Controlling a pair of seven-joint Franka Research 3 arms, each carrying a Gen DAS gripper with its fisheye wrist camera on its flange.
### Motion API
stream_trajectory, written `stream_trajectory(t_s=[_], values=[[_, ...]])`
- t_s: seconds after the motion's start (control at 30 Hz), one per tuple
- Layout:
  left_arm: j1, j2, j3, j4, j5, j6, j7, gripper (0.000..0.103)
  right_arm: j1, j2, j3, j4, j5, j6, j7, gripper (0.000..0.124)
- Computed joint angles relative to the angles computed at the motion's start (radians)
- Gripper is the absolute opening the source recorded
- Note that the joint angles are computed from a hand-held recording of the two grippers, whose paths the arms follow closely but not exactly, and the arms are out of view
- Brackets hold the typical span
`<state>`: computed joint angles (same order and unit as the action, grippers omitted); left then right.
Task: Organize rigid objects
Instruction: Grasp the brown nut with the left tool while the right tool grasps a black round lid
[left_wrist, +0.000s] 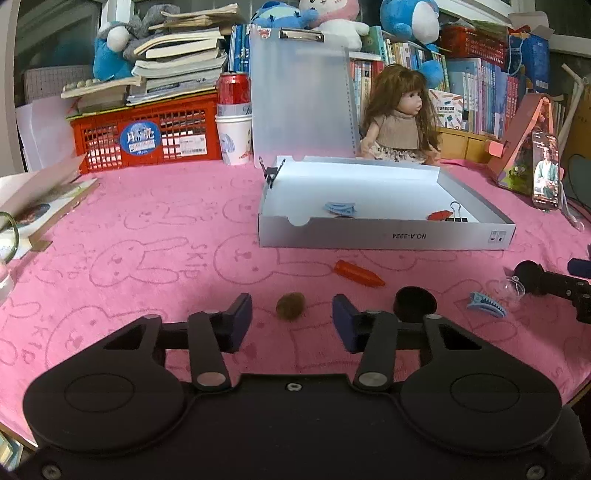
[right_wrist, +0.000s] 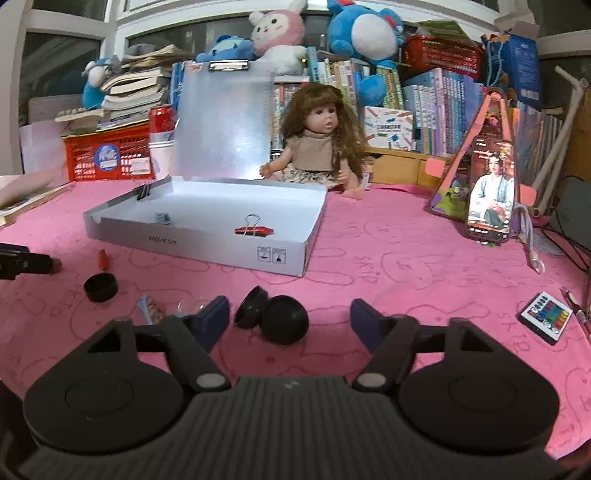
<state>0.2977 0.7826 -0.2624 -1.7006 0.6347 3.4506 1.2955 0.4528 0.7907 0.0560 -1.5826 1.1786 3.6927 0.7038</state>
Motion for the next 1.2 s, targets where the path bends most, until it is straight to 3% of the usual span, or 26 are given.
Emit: stream_trajectory(t_s=[0.2,0.33,0.6,0.77,1.03,1.2], values=[[-0.012,0.015,0.007,0.022,-0.012,-0.020,0.007,0.042,-0.044,-0.022,0.015,-0.040,-0.043,-0.058,0.120,0.065],[0.008,0.033,-0.028,0.043,-0.021,-0.057,0.017,0.041,-0.037,-0.024,-0.010,-0.050,-0.079,-0.093,0.195,0.058],[-0.004,0.053,-0.038,0.070,-0.067,-0.077,0.066,0.039,0.071,-0.001,-0.155,-0.026,-0.064,-0.174,0.246,0.049],[-0.022,0.056,-0.023,0.077,-0.092,-0.076,0.082,0.035,0.109,0.004,-0.207,-0.032,-0.095,-0.192,0.300,0.038],[-0.035,0.056,-0.012,0.079,-0.108,-0.071,0.097,0.025,0.197,0.011,-0.305,-0.046,-0.089,-0.200,0.314,0.038],[-0.037,0.056,-0.010,0.079,-0.111,-0.070,0.098,0.024,0.179,-0.019,-0.257,-0.091,-0.192,-0.153,0.271,0.038]])
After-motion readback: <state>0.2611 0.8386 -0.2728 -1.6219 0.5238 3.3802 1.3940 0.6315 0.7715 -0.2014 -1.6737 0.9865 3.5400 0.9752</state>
